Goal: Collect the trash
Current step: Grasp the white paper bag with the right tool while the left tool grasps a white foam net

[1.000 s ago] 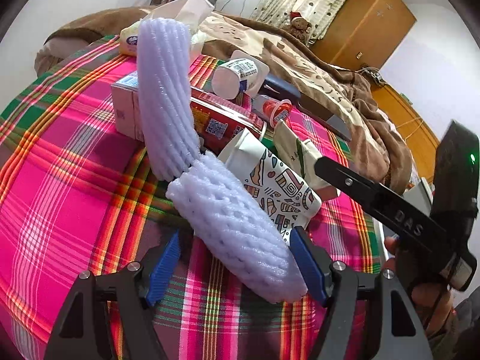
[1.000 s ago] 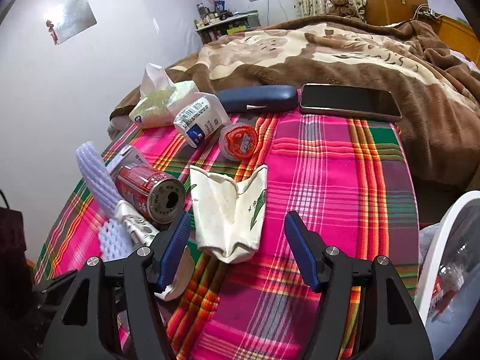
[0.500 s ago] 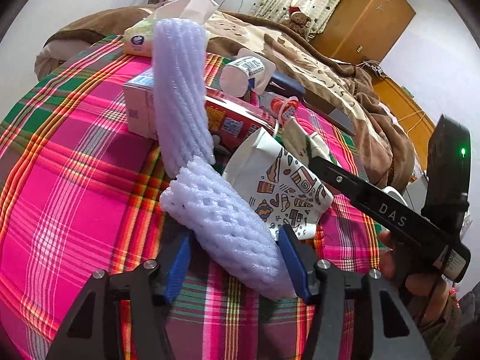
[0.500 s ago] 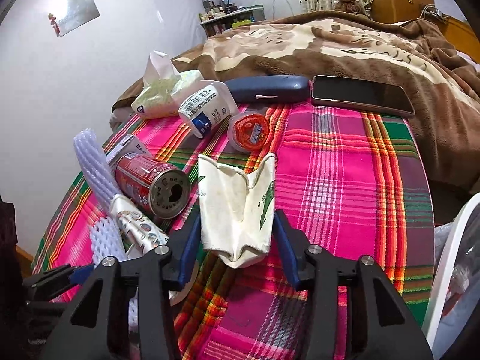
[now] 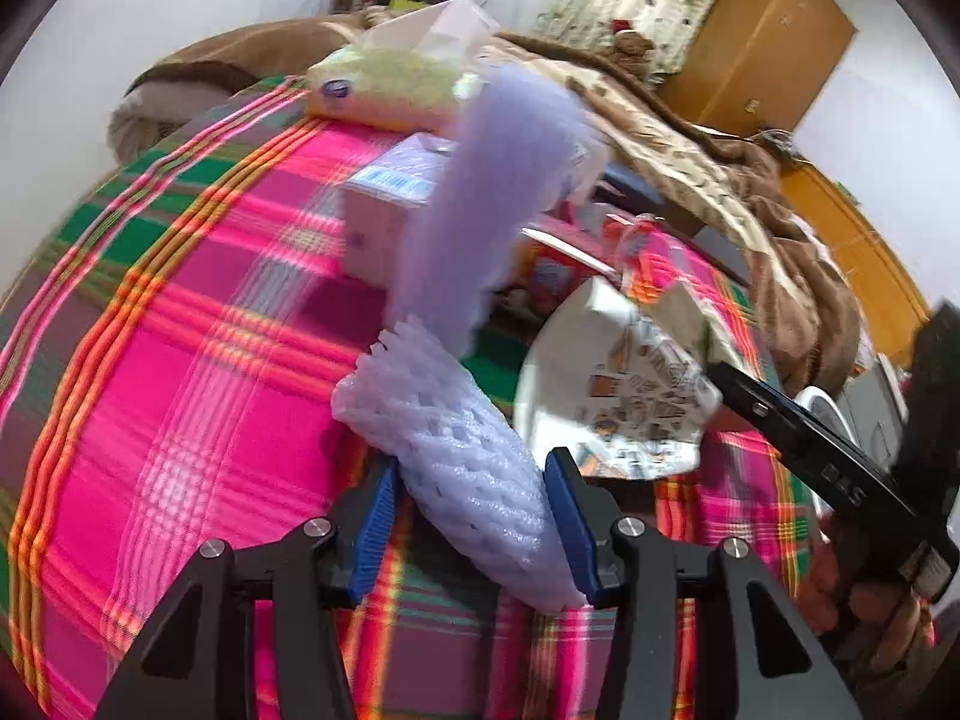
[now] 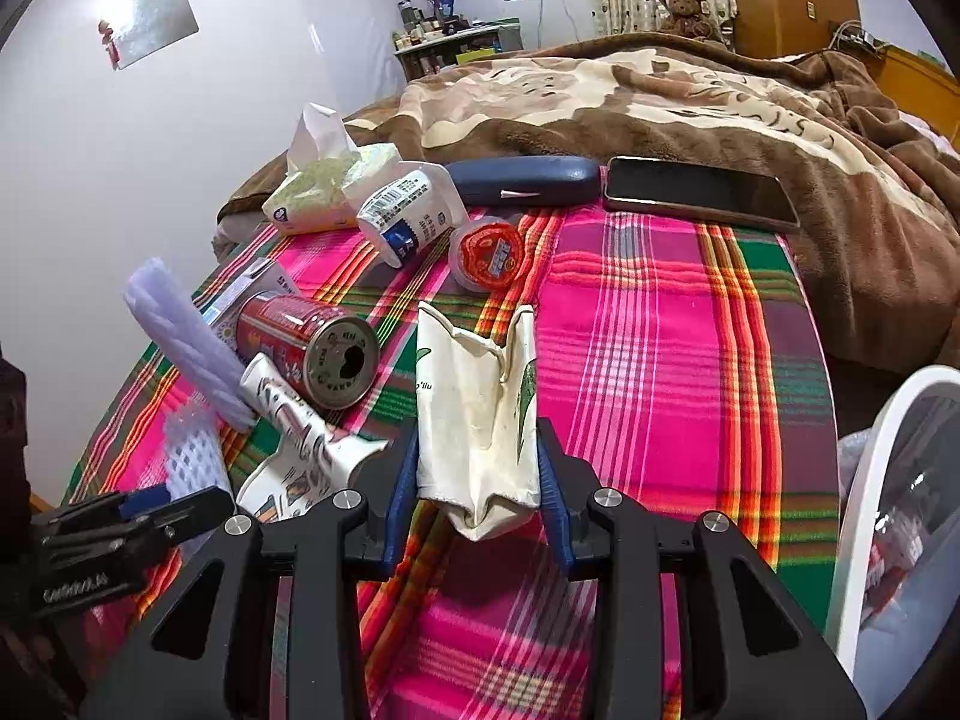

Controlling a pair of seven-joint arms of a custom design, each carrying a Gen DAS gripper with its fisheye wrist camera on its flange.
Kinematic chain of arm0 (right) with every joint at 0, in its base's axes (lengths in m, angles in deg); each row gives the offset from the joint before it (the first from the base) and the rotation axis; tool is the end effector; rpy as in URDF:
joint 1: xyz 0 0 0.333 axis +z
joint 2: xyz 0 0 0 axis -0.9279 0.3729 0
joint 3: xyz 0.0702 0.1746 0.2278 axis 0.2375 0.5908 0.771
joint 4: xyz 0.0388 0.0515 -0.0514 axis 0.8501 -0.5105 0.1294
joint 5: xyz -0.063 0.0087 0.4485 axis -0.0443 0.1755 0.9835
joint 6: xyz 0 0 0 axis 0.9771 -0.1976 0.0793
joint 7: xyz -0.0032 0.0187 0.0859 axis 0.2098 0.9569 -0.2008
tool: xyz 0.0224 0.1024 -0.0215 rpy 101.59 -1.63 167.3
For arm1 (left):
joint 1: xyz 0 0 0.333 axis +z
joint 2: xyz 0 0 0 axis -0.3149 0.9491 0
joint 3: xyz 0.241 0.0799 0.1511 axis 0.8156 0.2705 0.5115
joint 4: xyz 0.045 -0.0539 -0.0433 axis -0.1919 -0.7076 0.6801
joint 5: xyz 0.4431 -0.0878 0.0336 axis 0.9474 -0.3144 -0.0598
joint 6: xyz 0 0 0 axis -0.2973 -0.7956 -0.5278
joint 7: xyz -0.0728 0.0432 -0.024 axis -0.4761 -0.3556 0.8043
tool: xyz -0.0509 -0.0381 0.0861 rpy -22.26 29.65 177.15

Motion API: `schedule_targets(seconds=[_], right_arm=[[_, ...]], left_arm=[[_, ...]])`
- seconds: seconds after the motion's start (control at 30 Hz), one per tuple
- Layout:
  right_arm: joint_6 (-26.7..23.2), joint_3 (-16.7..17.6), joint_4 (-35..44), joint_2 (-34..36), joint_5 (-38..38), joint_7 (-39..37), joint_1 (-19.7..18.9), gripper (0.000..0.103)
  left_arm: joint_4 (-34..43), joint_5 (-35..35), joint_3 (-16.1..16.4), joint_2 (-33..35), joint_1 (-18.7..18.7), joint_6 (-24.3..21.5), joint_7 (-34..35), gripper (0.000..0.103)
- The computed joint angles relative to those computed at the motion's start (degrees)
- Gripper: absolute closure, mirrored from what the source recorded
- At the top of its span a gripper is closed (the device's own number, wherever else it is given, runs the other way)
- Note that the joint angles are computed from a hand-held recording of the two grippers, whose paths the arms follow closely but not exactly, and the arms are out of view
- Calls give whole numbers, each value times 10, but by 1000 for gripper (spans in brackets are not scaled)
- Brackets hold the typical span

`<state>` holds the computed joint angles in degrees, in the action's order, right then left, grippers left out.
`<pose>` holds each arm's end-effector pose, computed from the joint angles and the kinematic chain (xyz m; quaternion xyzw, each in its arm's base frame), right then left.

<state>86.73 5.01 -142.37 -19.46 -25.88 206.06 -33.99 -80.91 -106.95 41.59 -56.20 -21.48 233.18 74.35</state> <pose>0.6215 0.3373 0.3376 -0.6690 0.6424 -0.1377 0.3476 0.5965 -0.1144 0.3330 -0.6837 0.6610 -0.2961 0.0891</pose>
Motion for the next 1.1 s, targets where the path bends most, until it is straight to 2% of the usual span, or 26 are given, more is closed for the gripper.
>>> schedule_targets(seconds=[0.03,0.1,0.17,0.27,0.37,0.47,0.5,0.57,0.63,0.7,0.8,1.1], right_arm=[[1,-1,-1,-1,0,1,1,66],[3,0,-6,-4,0,1,2,66],[5,0,-10,-7,0,3,3,66],[12,4,-19,-12,7,1,0,66],[10,4,-22,-15,11,0,0,66],[15,4,-29,-19,13,4,1,66],[19,1,-34,-22,12,6,3,66],[24,-12,-41,-28,3,18,16,66],[30,-20,-50,-35,-3,26,23,66],[33,-30,-57,-39,-11,37,33,66],[38,-48,-68,-47,-27,59,50,66],[51,-92,-96,-65,-82,129,86,66]], left_arm=[[-7,21,3,-4,-2,10,-20,53],[-9,11,4,-8,0,8,-14,51],[-11,57,16,-7,-6,2,-66,47],[-14,31,11,-10,1,2,-67,45],[-10,98,16,-4,-2,7,-132,42],[-4,203,22,8,-8,17,-223,40],[-5,202,19,7,-4,15,-221,40],[0,152,4,10,5,12,-168,43],[-1,151,-2,10,4,16,-146,53],[-7,137,-8,7,3,22,-120,57],[-6,48,-23,5,8,17,-29,64],[-33,-57,-9,-36,-24,11,94,66]])
